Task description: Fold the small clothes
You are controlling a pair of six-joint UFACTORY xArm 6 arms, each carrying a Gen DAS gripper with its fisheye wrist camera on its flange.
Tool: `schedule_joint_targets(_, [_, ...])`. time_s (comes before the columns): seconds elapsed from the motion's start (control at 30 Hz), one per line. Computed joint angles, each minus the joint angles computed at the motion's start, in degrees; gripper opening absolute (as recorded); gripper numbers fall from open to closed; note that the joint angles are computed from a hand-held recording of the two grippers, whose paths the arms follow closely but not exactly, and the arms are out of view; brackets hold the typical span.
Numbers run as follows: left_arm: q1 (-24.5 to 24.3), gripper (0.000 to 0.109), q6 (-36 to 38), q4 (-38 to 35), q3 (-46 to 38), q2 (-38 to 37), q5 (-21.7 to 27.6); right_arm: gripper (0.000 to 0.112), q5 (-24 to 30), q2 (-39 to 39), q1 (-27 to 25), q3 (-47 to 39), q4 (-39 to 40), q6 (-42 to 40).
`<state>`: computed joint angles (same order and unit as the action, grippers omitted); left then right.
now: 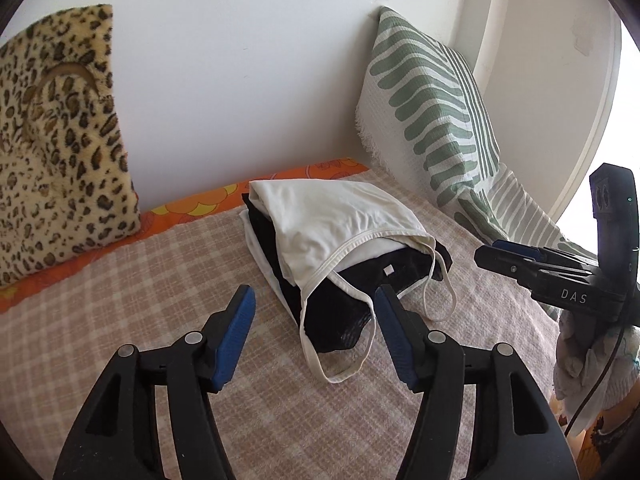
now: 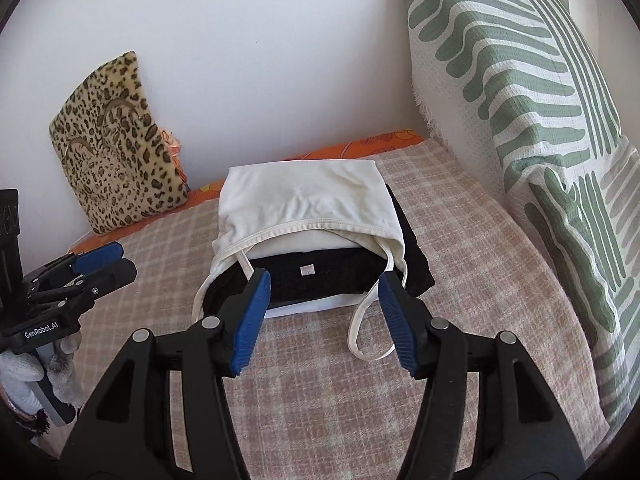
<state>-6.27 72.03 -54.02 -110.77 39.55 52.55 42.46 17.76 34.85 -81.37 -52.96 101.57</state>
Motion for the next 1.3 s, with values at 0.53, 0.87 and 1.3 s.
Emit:
schedule_joint_targets(0.53, [9.5,0.078,17.0,-10.2,26.8,-23.4,3.5,0.083,25.5,3.3,16.3,-13.8,0.3,1.2])
schedule_joint_targets(0.87, [15.6,0.079,22.7,-12.4,33.9,-28.7,7.8,0.084,36.1,8.6,22.8,-22.1,-0.5,4.4])
schedule_joint_targets(1.3, [17.8,0.084,27.2,-13.5,37.7,-30.0,5.4,0.085,39.3,12.4,24.6,-26.1,-0.7,7.7])
